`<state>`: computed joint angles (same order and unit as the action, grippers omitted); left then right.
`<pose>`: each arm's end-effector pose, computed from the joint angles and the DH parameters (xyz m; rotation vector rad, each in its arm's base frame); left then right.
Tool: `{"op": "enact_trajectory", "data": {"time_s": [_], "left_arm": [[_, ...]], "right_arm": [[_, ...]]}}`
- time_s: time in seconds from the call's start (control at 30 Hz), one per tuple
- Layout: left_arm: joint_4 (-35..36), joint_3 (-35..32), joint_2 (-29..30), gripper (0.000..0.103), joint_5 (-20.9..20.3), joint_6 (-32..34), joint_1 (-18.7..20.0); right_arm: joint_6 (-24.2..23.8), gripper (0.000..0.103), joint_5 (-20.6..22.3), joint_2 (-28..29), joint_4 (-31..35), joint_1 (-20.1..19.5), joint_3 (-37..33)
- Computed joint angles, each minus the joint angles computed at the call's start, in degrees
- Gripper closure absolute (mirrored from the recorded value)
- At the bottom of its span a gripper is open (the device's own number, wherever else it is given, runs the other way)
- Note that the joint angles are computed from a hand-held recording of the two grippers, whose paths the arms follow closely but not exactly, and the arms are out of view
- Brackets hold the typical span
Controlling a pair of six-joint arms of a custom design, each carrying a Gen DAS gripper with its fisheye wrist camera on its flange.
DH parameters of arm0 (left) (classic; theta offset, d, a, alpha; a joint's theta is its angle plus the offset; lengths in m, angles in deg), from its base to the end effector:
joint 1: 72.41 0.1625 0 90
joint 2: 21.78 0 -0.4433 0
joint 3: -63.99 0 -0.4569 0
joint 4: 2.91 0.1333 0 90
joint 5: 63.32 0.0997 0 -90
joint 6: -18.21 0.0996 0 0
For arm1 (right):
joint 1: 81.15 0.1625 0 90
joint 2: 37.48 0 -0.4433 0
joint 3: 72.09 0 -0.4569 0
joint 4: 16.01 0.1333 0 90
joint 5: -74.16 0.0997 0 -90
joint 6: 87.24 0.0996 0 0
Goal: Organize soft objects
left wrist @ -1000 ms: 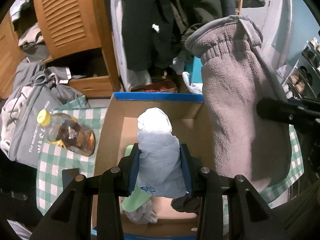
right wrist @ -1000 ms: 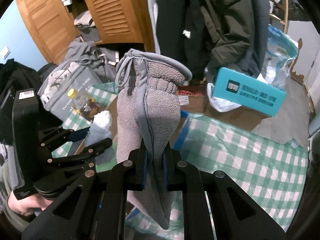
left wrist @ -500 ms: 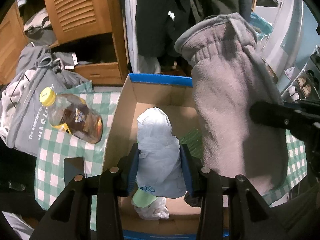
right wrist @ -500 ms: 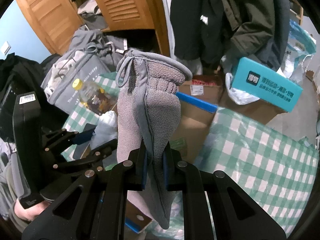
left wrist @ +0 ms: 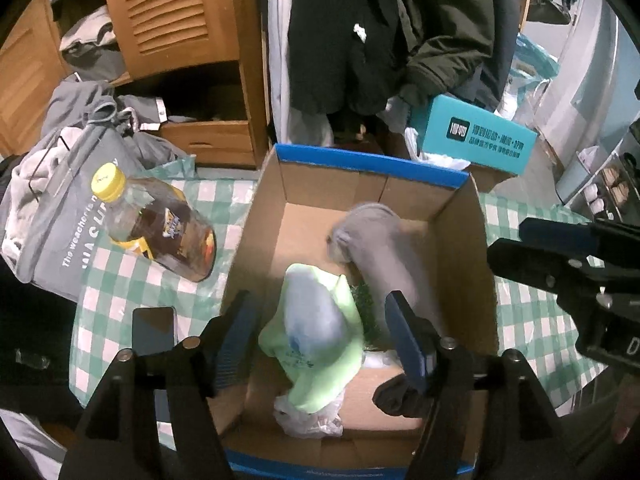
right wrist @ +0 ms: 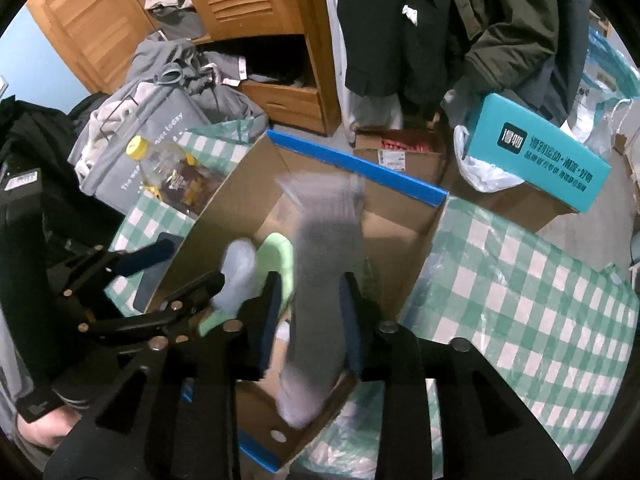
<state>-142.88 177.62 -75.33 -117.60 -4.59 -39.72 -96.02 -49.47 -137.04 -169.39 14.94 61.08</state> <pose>-0.3807 -0.4718 0.0260 0.8200 2.3968 -0.3536 0.1238 -0.4239 0.3243 0.1231 -2.4788 0.6398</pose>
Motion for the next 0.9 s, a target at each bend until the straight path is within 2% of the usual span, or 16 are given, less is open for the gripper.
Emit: {"op": "enact_trajectory", "data": {"time_s": [0.1,0.13,0.43,0.57,0.7,0.9], "left_arm": [[-0.3,0.3,-0.6,0.028,0.3,-0.3,-0.7],[-0.5,0.3,-0.7,0.026,0.3,-0.2,-0.8],[-0.9,0.6,-2.1,0.021,-0.1,-0.2,-2.4],[-0.9,0.9,-2.6,0.013,0.2,-0.1,-3.6],[-0.3,1.0,-2.7,0.012,1.0,0.3,-4.8],[-1.8,1.4,-2.8,0.005,2.6,1.6,-7.0]], "right_arm": [[-0.8,0.041,-0.8,-0.6,-2.1,0.5,0.7],[-1.0,0.040,-1.1,-0.8,-2.5,0.6,0.9],[-2.0,0.038,-3.5,-4.5,-2.8,1.1,2.6],[-3.3,0.038,-4.8,-6.5,-3.5,1.8,3.6],[-3.7,0.038,-4.2,-9.2,-2.7,1.9,4.4],[-5.3,0.038,-5.0,-11.6,-3.9,2.9,5.6]]}}
